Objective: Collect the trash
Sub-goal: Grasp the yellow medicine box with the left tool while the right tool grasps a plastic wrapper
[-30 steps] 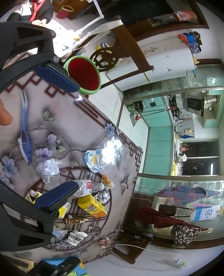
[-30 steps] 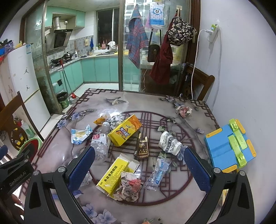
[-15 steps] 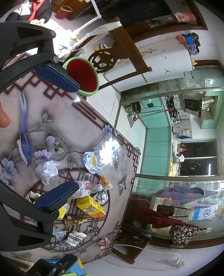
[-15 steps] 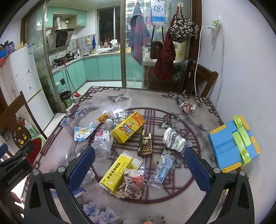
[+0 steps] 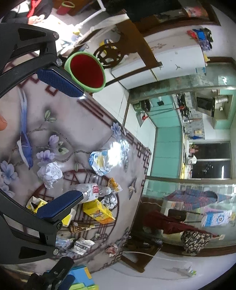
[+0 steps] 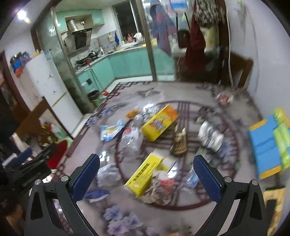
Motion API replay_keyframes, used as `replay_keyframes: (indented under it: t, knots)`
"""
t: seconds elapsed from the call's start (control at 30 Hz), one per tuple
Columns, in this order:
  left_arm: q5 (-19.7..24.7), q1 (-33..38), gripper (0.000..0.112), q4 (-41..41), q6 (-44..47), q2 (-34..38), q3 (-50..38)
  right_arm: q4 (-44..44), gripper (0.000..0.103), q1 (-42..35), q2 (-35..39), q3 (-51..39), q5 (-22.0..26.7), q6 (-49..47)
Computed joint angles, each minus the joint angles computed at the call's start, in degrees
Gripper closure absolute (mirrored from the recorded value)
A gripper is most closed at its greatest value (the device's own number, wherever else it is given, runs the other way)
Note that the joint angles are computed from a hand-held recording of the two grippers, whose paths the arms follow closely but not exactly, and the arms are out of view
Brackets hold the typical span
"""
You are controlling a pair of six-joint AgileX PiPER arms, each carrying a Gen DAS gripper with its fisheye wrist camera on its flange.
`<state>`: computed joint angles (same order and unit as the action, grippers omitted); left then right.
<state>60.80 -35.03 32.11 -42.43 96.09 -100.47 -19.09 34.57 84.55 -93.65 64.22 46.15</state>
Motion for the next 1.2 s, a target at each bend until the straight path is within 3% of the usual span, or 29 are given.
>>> replay_keyframes:
  t: [0.07,0.2,0.33,0.43,0.5,0.63,0.67,0.7,0.73,0.77,0.8,0.83,0.9,1.03,1.17,1.2]
  knots:
    - [-0.82,0.46,0.009,-2.15,2.34,0.14,0.64,3.13,0.000,-1.88,-0.57,2.12,0.28,-2.22]
    - [-0.71,2.07,0.009,-9.62,7.60,2.01,0.43,-2.18,0.000,-2.24,-3.09,8.47,0.97,-0.31]
    - [-2.00,2.03,0.009,-14.37,11.47,4.37,0.27,3.26,0.000,-8.94,-4.65,11.82,-0.02,-7.35]
    - [-4.08,2.40,0.009,-23.97,20.48,8.57,-2.44,6.50,0.000,-13.02,-5.85,13.69,-0.21,-11.96]
    - [-2.14,1.78,0.009,-29.40,26.91,14.15,-7.42,8.37,0.000,-15.68,-6.98,15.67,-0.73,-13.99]
    - [2.27,0.05,0.011,-31.84,31.08,21.90,-14.66,12.86,0.000,-19.91,-8.96,18.85,-2.31,-18.09]
    - [2.77,-0.28,0.013,-31.76,31.50,22.87,-15.89,12.91,0.000,-19.76,-9.20,19.16,-2.31,-18.30]
    - [3.07,-0.37,0.025,-32.90,32.88,23.69,-17.03,12.82,0.001,-19.40,-9.58,19.67,-2.29,-18.47]
    - [4.04,0.09,0.045,-34.99,34.18,24.61,-18.33,13.05,0.001,-19.34,-9.79,20.14,-2.59,-18.90]
    - [5.04,0.95,0.053,-38.40,35.68,25.61,-19.30,13.86,0.002,-19.21,-9.90,20.71,-2.98,-19.24]
    - [5.84,2.15,0.069,-42.50,36.98,26.34,-19.76,14.78,0.005,-19.33,-9.76,21.06,-3.38,-19.65]
    - [5.86,3.17,0.073,-45.78,38.05,26.45,-19.39,16.14,0.007,-19.67,-9.42,21.57,-4.14,-20.24]
    - [4.97,3.54,0.073,-46.51,38.79,25.41,-18.50,18.48,0.015,-20.48,-8.85,22.99,-6.32,-20.97]
    - [1.95,4.42,0.074,-48.74,39.48,20.76,-14.14,20.51,0.016,-23.67,-4.60,23.50,-10.64,-18.88]
    - [0.45,5.87,0.073,-50.76,39.67,18.21,-11.76,16.01,0.016,-24.11,4.03,19.12,-10.32,-17.01]
    - [0.32,6.41,0.073,-51.98,40.10,17.12,-10.71,15.85,0.024,-24.25,6.54,17.77,-10.10,-17.76]
